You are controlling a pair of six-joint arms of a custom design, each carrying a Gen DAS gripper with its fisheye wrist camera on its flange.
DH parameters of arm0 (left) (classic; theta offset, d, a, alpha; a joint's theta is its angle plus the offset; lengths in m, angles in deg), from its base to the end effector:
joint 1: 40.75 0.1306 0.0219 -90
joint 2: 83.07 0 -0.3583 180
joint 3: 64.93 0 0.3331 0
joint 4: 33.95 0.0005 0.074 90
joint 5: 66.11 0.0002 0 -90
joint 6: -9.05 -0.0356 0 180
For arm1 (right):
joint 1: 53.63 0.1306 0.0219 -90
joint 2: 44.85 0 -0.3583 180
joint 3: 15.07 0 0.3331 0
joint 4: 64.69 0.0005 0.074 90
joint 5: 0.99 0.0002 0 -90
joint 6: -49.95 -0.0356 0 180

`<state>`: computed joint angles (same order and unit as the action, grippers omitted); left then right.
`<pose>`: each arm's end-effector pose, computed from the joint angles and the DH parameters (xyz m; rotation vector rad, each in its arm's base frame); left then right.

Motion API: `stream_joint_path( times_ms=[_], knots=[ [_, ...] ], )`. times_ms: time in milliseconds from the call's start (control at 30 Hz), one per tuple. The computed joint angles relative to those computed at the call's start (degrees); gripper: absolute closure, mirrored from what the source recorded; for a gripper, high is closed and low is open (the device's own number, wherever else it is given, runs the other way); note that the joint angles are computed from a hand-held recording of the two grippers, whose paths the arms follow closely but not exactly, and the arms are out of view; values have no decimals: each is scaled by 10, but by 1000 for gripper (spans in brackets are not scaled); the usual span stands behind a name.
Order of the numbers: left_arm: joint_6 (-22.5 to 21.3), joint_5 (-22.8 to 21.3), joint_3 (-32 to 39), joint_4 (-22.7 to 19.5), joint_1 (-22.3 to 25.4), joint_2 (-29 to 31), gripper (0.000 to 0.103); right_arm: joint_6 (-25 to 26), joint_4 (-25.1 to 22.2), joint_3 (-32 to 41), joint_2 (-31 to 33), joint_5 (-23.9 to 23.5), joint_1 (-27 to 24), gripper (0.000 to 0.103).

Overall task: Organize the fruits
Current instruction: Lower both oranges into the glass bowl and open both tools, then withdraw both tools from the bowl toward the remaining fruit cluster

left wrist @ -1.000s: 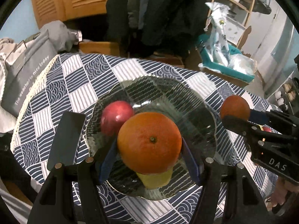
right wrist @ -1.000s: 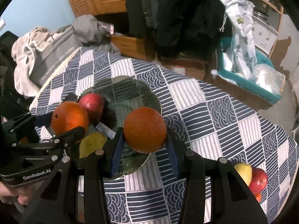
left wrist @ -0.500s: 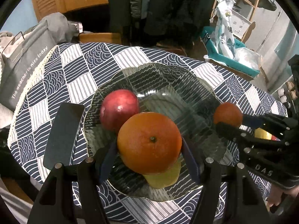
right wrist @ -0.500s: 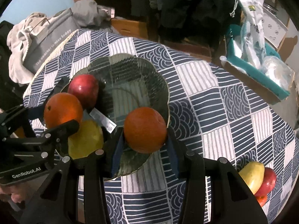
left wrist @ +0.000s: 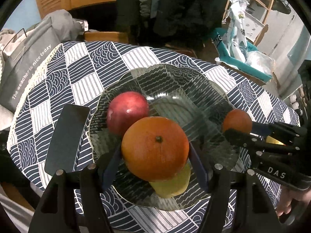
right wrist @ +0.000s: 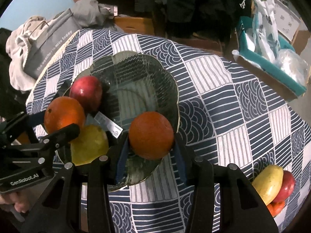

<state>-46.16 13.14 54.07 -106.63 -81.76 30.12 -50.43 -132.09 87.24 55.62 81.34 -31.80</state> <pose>0.4093 -0.3477 0.3934 0.0948 2.7053 -0.1393 0.4300 0.1768 0.3941 -0.3139 2.7307 0.3421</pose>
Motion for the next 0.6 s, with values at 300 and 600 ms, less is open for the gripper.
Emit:
stream_joint_path(
  times_ms=[300, 600],
  knots=[
    [-6, -7, 5, -5, -4, -5, 27, -1, 10, 7, -6, -13, 2, 49],
    [-39, -41, 30, -11, -23, -8, 25, 0, 4, 22, -19, 29, 4, 49]
  ],
)
